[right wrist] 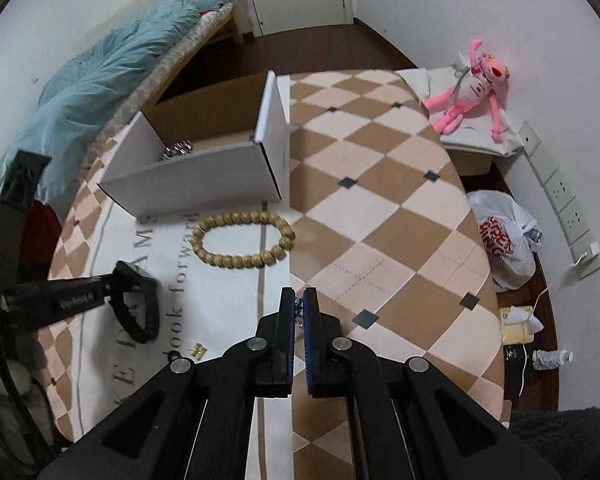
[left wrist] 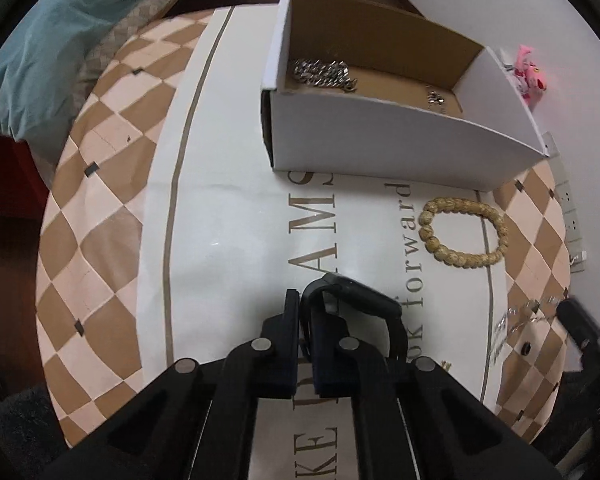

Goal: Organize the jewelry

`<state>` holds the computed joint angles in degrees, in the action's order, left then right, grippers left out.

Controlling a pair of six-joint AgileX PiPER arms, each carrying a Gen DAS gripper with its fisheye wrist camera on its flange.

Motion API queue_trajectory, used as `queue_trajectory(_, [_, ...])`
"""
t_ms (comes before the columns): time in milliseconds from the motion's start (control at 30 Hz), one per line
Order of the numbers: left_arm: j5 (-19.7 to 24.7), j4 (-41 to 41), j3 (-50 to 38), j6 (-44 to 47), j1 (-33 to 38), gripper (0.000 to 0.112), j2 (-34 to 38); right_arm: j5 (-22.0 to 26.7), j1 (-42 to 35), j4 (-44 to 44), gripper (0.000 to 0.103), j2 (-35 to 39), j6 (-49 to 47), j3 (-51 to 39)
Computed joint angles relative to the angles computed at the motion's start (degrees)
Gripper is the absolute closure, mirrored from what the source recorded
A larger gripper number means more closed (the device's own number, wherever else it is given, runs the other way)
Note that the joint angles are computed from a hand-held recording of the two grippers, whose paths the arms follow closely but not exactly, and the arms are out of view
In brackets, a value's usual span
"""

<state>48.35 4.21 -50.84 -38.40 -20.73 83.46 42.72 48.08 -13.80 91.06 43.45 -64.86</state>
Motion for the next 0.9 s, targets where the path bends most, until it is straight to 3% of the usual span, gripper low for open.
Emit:
queue_trajectory(133, [3.05, 1.71, 0.09, -0.67, -1.44, 0.11, -5.31, 1.18, 0.51, -0.53, 0.099, -1.5, -0.23, -2.0])
queue_trajectory(333, [9.72, 4.19, -8.18, 1.7, -0.89, 0.11, -9.62, 4.01, -0.23, 2.4, 0.099, -1.94, -4.35, -9.99])
queue_trajectory(467, [11.61, 2.01, -17.07, 7.15, 2.95, 0.11, -6.67, 6.75, -2.23, 6.43, 0.099, 0.66, -9.49, -20.34])
queue_trajectory(633, [12.46, -0.98, -25.33, 13.62, 8.15, 0.11, -0.62, 11.91, -5.15, 12.06, 0.099, 9.62, -16.57, -37.77])
queue_trajectory(900, [13.73, -7.18, -34.49, 19.82, 13.88, 0.11, 9.71, 24.47, -10.5, 22.98, 0.099, 28.98, -22.63, -66.24])
